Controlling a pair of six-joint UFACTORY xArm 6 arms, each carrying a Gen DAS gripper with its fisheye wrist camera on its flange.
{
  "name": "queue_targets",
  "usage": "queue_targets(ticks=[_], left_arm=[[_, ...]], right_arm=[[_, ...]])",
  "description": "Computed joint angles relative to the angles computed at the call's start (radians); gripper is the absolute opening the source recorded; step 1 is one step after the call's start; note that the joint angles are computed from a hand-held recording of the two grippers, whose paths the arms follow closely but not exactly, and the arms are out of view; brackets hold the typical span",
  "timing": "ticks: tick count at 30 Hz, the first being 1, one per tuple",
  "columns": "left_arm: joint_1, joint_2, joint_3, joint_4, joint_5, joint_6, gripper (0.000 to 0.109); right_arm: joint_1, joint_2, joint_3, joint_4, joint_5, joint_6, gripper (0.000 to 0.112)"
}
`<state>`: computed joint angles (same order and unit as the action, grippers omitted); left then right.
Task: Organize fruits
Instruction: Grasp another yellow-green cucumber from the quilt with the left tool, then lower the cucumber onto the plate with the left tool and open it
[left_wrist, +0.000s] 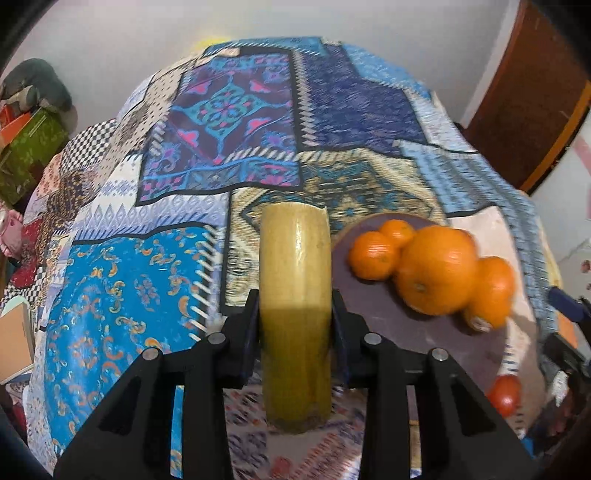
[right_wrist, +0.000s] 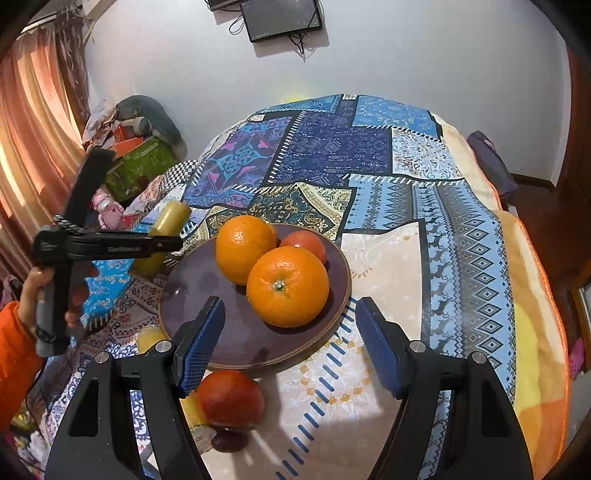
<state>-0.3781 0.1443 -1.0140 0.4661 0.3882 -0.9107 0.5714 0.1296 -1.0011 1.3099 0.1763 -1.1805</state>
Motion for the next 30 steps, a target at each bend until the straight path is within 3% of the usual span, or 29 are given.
queue_targets(ticks=[12,21,26,30], left_arm=[[-0.064,0.069,-0.056,-0.127,-0.028,0.038,0.034],[-0.079,0.069,-0.055,-0.064,-0.004,-0.016,0.034],[-0.096,0.054,-0.032,-0.142,-0.007,0.042,0.035],[-0.110,0.049,-0.042,-0.068,0.029,-0.008,0.035]], right_arm=[[0.002,-0.042,0.036,-0.004,0.004,-0.004,0.070],[0.005,-0.036,0.048,-0.011,0.014,0.008,0.070],[0.008,-0.045,0.055,-0.013,0.016,0.007,0.070],[0.009,-0.053,0.062,-0.010,0.016,0.009,0.070]])
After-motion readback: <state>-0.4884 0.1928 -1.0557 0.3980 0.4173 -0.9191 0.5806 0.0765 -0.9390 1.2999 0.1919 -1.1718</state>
